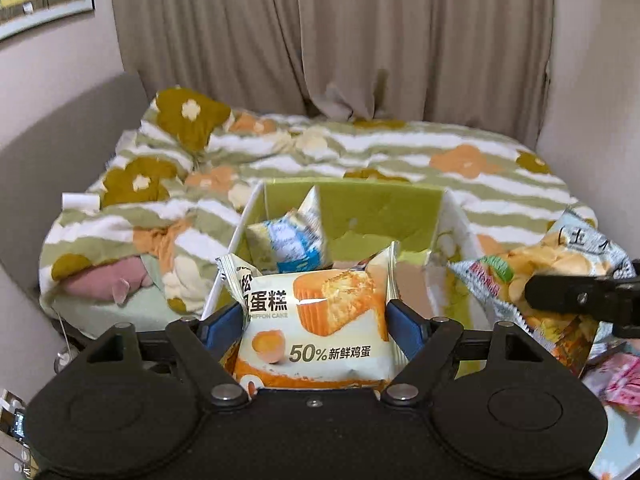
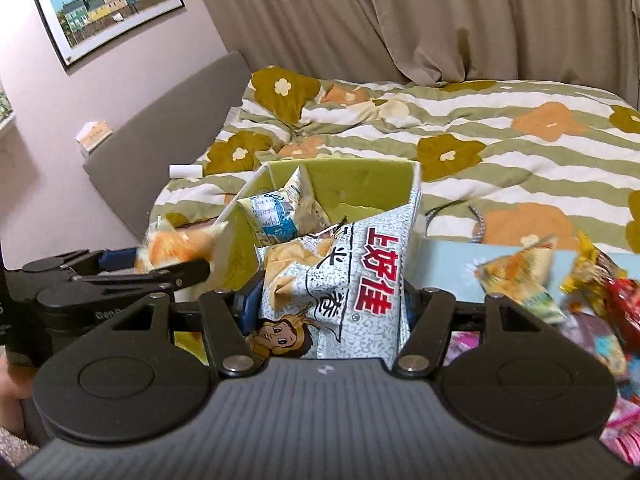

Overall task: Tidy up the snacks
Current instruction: 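Carry both held bags into the box and open both grippers, then withdraw both tools from the box toward the snack pile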

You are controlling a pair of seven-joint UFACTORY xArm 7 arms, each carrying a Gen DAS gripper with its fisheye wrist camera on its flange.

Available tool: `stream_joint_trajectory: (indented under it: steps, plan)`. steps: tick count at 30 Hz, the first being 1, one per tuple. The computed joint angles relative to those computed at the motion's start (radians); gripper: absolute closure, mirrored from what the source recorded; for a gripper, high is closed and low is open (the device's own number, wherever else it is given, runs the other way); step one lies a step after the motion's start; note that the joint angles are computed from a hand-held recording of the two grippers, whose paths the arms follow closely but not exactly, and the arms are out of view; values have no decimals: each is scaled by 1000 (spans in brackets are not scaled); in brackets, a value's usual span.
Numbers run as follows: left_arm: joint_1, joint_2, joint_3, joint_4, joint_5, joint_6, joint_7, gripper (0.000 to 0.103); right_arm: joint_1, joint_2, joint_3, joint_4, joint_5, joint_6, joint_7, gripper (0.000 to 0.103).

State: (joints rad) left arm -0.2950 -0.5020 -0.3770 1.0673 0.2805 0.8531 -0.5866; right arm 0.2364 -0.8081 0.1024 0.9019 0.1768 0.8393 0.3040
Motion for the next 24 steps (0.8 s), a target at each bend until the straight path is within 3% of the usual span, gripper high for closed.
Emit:
stream_joint_trajectory:
  steps: [4,9,14,24]
  plan:
    - [-20,37,52,-35,-42,-46,70,22,-29,80,46,24,-36,-24,43,26]
    - [-18,30,65,-81,-21,-90,132,0,-39,148,78,45,-81,-32,97,26]
    - [-18,-6,84,-125,-31,-101,203,0,-42,195,99,66,-134,-34,133,26]
    - [9,-69,99,-168,-86,-108,246,0,-2,277,106,108,-145,-29,188,23]
